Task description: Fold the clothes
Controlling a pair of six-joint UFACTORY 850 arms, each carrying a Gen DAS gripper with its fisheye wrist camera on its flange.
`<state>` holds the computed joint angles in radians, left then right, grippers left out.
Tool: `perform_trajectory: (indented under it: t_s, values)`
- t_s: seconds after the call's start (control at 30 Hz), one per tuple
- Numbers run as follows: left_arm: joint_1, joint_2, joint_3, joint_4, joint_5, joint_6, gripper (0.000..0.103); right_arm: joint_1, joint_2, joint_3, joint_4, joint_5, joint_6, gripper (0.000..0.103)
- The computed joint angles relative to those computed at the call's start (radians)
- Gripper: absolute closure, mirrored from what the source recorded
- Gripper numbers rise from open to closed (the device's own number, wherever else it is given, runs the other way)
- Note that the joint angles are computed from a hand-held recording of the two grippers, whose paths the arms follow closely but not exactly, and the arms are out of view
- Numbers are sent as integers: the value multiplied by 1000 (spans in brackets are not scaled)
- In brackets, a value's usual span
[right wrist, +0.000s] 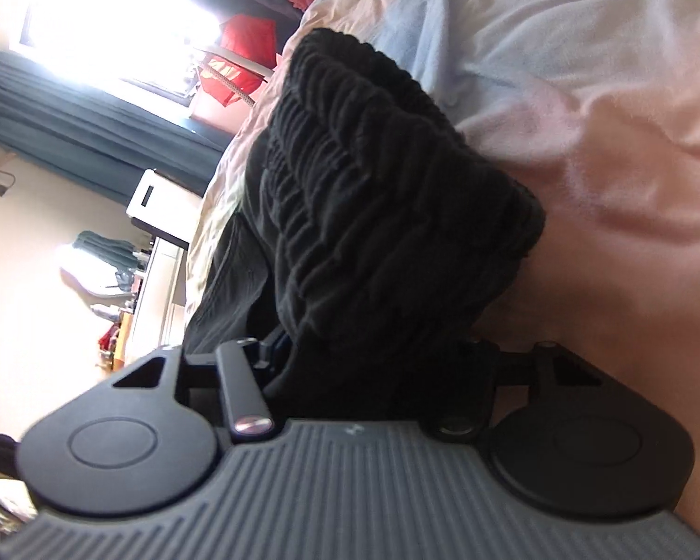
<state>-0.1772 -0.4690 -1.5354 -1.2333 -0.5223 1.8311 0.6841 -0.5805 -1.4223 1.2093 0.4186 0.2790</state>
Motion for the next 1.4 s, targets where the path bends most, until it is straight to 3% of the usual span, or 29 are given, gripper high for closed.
perform_trajectory:
  t_s: [0.1,0.17,0.27,0.3,0.37,0.47,0.53,0.73,0.9,1.03,1.27,1.4]
  values:
    - [57,26,-6,-14,-60,-137,5,5,-1,-11,72,4,-79,53]
    - [102,61,-11,32,-78,-333,0,9,-1,-16,107,9,-120,55]
    - [134,-35,-171,170,-96,-647,0,15,0,-18,137,22,-157,56]
    - [145,-88,-246,235,-136,-751,0,17,-1,-20,146,27,-168,56]
    - [192,-173,-387,337,-288,-961,0,22,8,-6,147,36,-171,56]
    - [253,-301,-558,306,-500,-1135,0,20,7,-7,154,31,-176,56]
    - [246,-401,-676,292,-580,-1202,0,18,4,-12,168,25,-187,56]
    - [203,-594,-887,307,-706,-1327,7,16,-6,-31,214,20,-231,56]
    - [186,-645,-925,278,-713,-1331,7,16,-5,-41,219,15,-276,56]
    - [185,-627,-880,282,-700,-1306,15,19,-11,-62,247,21,-349,56]
    - [182,-488,-661,240,-591,-1119,34,37,-39,-133,436,84,-595,64]
    - [192,-405,-549,195,-551,-1018,47,58,-32,-155,421,138,-624,70]
